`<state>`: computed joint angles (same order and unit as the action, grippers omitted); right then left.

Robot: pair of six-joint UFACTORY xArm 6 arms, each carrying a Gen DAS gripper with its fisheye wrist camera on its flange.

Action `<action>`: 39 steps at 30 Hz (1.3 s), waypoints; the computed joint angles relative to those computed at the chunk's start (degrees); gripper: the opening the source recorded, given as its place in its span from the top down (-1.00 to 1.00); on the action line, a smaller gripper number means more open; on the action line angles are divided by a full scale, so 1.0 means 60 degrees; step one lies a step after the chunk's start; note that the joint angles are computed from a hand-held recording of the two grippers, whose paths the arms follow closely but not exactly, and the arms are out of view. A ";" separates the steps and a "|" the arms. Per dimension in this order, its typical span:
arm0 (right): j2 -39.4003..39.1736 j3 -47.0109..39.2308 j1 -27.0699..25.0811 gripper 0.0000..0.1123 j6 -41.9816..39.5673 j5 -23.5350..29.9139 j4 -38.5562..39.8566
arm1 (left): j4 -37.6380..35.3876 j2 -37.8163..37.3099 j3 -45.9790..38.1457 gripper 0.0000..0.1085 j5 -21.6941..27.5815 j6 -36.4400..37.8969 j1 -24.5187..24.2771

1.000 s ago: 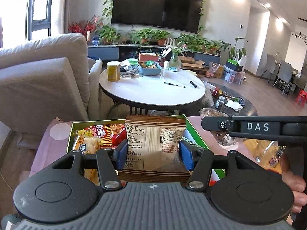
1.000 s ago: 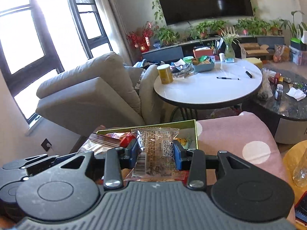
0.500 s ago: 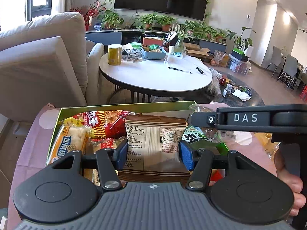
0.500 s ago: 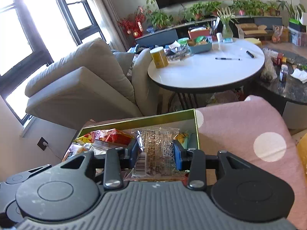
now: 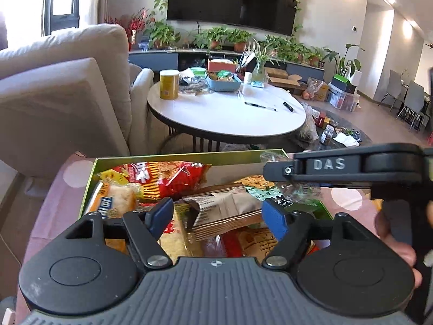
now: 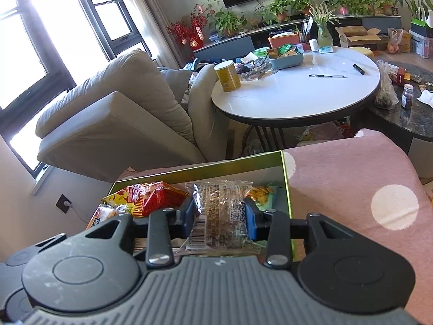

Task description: Organize snacks

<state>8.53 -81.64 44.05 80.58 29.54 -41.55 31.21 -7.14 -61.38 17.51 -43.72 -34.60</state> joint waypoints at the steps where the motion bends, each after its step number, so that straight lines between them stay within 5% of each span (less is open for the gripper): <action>1: 0.0046 -0.0054 0.0002 -0.49 -0.0020 -0.0014 0.0037 | 0.0108 -0.0093 0.0078 -0.33 0.0005 -0.0065 0.0004; 11: 0.0875 -0.1002 -0.0051 -0.52 -0.0470 -0.0189 0.0646 | -0.0179 -0.0370 0.0417 -0.35 0.0182 0.0385 -0.0095; 25: -0.0424 0.0208 0.0542 -0.60 0.1338 0.0468 -0.1432 | 0.0338 -0.1036 0.0885 -0.49 0.0258 -0.0104 -0.0225; 35: -0.1610 0.1021 0.1875 -0.60 0.2398 0.2098 -0.2850 | 0.3287 -0.2790 0.2058 -0.89 0.1081 -0.2905 -0.0625; 39: -0.1805 0.1094 0.2652 -0.60 0.2897 0.3115 -0.3265 | 0.3032 -0.3676 0.2644 -0.89 0.1644 -0.2922 -0.0922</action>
